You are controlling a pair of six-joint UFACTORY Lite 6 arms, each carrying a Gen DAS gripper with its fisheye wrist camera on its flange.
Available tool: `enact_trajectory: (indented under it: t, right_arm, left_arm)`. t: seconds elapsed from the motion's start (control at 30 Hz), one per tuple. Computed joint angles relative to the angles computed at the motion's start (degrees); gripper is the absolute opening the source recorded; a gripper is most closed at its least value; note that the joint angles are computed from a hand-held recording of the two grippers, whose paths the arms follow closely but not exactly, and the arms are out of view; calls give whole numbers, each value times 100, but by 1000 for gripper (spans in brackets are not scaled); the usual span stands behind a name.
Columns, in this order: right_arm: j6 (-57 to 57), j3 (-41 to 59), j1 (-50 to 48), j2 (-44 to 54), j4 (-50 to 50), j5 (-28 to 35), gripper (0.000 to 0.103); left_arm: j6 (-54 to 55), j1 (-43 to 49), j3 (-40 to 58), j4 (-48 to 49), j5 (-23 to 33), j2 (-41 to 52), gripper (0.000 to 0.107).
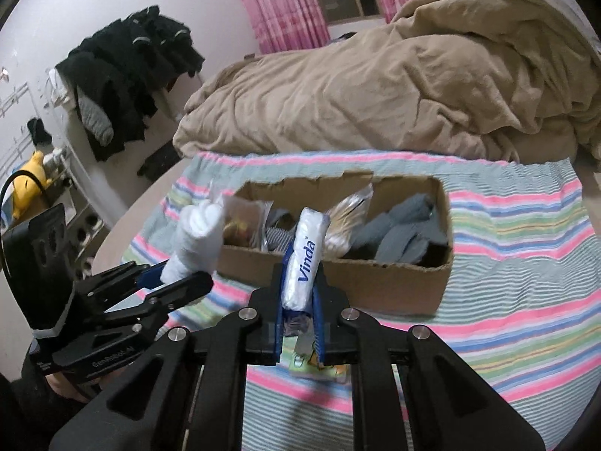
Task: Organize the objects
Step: 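Lower the socks and Vinda pack into the box and open both tools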
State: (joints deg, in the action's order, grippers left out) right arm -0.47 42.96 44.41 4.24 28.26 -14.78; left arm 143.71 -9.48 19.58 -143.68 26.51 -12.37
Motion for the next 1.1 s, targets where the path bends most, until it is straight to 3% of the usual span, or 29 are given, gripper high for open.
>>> enact_trajectory:
  t: [0.17, 0.47, 0.6, 0.7, 0.87, 1.1]
  right_arm:
    - [-944, 136, -97, -104, 933, -80, 13]
    - [-753, 354, -468, -114, 783, -219, 13]
    - [-585, 670, -671, 286, 662, -280, 12]
    - [-1070, 1005, -723, 679, 1136, -334, 12]
    - [-797, 1535, -895, 1346, 900, -239, 12]
    - [-2238, 2275, -920, 2171, 2479, 25, 13]
  left_arm:
    - [-292, 15, 350, 77, 4, 289, 36]
    - [-564, -25, 1209, -71, 40, 1216, 36]
    - [-763, -98, 1638, -29, -6, 1686, 36]
    - [-979, -125, 1981, 118, -83, 2040, 36]
    - [-1817, -120, 2661, 774, -397, 2680, 37]
    - [-2536, -136, 3195, 1478, -605, 3158, 39]
